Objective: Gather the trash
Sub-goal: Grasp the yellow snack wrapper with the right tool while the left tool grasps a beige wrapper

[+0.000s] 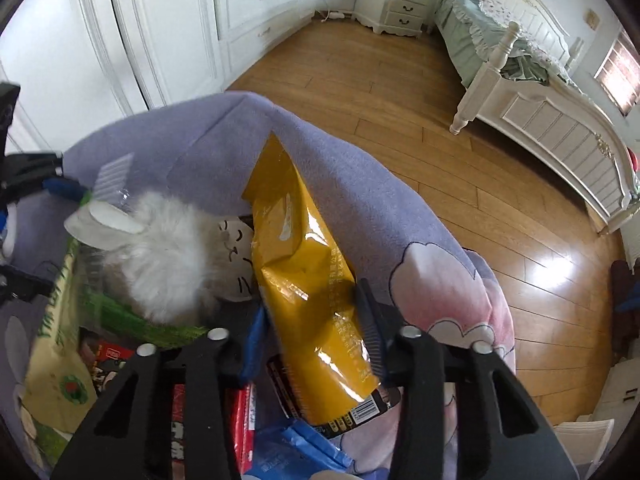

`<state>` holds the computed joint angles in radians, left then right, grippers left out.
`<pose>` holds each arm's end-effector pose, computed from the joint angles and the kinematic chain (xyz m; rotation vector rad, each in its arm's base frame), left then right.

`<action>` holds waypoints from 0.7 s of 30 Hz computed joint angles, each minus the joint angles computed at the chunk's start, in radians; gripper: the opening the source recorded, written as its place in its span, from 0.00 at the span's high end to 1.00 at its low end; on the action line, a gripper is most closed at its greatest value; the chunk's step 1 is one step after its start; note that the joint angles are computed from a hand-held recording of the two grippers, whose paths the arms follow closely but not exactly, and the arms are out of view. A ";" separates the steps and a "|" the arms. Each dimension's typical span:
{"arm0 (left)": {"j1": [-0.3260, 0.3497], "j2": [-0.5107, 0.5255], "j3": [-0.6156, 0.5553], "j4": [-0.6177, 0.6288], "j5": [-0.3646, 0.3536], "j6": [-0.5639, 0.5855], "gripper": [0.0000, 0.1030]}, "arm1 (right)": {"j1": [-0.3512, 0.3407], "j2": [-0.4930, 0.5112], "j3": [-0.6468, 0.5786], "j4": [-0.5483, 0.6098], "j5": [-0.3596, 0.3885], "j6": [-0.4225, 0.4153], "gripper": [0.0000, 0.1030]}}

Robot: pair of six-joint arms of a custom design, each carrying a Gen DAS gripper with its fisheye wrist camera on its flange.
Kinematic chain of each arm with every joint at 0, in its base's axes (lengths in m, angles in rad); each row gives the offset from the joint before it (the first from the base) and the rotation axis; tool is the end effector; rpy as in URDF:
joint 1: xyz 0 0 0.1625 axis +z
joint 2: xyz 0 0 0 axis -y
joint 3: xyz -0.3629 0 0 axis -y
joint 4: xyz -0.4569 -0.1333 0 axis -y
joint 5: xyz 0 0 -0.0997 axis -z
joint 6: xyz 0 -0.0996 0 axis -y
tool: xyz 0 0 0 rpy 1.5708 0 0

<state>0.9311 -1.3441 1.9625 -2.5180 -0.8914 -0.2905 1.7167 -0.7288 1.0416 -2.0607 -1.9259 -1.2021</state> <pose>-0.1850 -0.5768 0.2101 0.2976 2.5534 -0.7873 0.2168 -0.7970 0.1892 1.6801 -2.1735 -0.0377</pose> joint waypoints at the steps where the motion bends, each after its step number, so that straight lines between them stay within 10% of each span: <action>1: -0.004 0.004 -0.002 0.007 0.008 0.006 0.35 | -0.003 -0.013 0.009 -0.006 0.014 0.006 0.91; 4: -0.018 -0.006 0.011 0.040 0.020 -0.026 0.87 | -0.013 -0.055 0.057 -0.060 0.063 0.021 0.93; 12: -0.101 -0.067 0.113 0.015 0.062 -0.025 0.97 | -0.054 -0.287 0.264 -0.161 0.256 0.062 0.94; 15: -0.156 -0.078 0.139 0.006 0.111 -0.001 0.69 | -0.081 -0.375 0.328 -0.155 0.341 0.078 0.94; 17: -0.178 -0.066 0.127 0.001 0.127 -0.029 0.11 | -0.100 -0.434 0.380 -0.152 0.378 0.085 0.94; 21: -0.213 0.027 0.072 -0.145 0.148 0.005 0.11 | -0.143 -0.539 0.481 -0.159 0.436 0.123 0.94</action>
<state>0.7177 -1.3173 2.0346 -2.6635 -0.7437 -0.2859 1.5736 -1.2677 1.5222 -2.2196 -1.4900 -1.0788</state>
